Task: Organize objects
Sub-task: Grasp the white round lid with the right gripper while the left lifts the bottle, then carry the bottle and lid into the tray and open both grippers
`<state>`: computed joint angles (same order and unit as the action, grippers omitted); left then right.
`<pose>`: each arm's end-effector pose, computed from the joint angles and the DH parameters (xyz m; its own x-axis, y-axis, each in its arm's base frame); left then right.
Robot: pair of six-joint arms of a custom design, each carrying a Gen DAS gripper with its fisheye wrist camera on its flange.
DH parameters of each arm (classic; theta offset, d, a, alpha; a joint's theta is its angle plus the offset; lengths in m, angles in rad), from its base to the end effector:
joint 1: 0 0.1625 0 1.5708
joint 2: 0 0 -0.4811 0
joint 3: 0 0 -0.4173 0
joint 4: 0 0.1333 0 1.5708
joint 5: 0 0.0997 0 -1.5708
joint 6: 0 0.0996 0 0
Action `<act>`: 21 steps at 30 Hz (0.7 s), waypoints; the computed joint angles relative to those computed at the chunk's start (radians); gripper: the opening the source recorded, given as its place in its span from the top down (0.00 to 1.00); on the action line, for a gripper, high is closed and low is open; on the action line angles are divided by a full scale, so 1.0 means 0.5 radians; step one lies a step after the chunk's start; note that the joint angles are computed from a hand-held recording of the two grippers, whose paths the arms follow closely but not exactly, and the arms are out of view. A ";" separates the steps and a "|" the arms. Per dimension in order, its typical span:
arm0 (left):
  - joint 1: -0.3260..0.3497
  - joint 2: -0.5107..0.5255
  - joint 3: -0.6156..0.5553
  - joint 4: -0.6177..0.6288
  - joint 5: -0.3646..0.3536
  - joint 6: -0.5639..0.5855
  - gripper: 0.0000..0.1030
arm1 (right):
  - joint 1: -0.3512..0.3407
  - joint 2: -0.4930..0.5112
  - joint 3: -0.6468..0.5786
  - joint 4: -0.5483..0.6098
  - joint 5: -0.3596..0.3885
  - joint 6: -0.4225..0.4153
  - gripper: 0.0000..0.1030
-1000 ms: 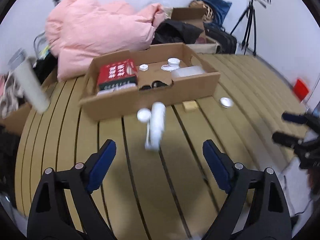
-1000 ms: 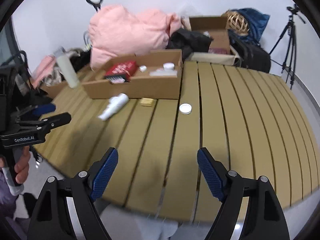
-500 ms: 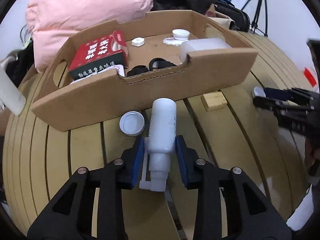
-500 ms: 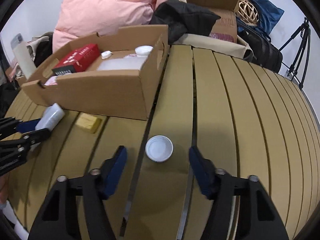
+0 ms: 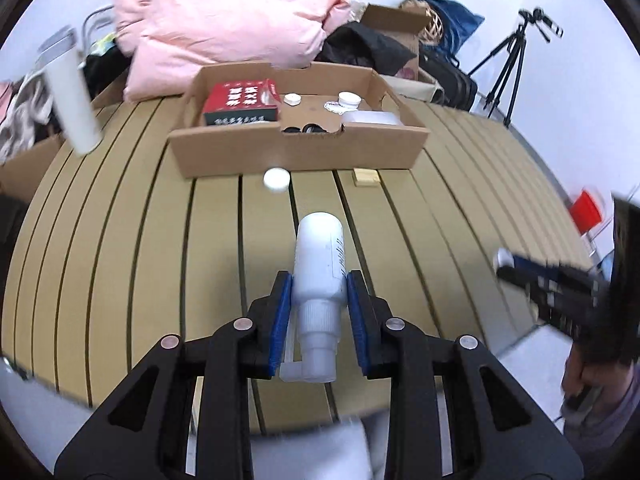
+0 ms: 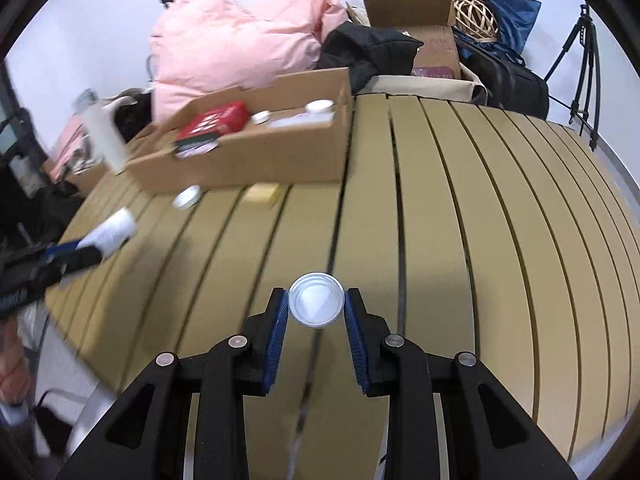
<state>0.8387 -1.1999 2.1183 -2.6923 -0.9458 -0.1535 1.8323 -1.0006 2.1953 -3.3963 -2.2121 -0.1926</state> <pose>-0.2196 -0.5309 0.2203 -0.7741 0.3376 -0.5355 0.5427 0.7894 -0.2870 0.2110 -0.5031 0.1737 -0.8093 -0.0181 0.5871 -0.3705 0.7913 -0.4864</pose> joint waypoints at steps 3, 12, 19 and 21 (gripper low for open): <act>-0.069 -0.105 0.089 -0.017 -0.024 -0.036 0.76 | 0.133 -0.038 0.145 -0.070 -0.068 0.041 0.69; -0.088 -0.124 -0.032 0.006 -0.117 0.001 0.76 | 0.272 -0.087 0.101 -0.079 -0.095 -0.060 0.69; 0.058 0.293 -0.703 0.271 -0.223 0.042 0.76 | 0.159 -0.041 -0.407 0.260 0.141 -0.218 0.69; 0.129 0.521 -0.999 0.345 -0.237 0.079 0.76 | 0.084 0.046 -0.648 0.453 0.204 -0.205 0.69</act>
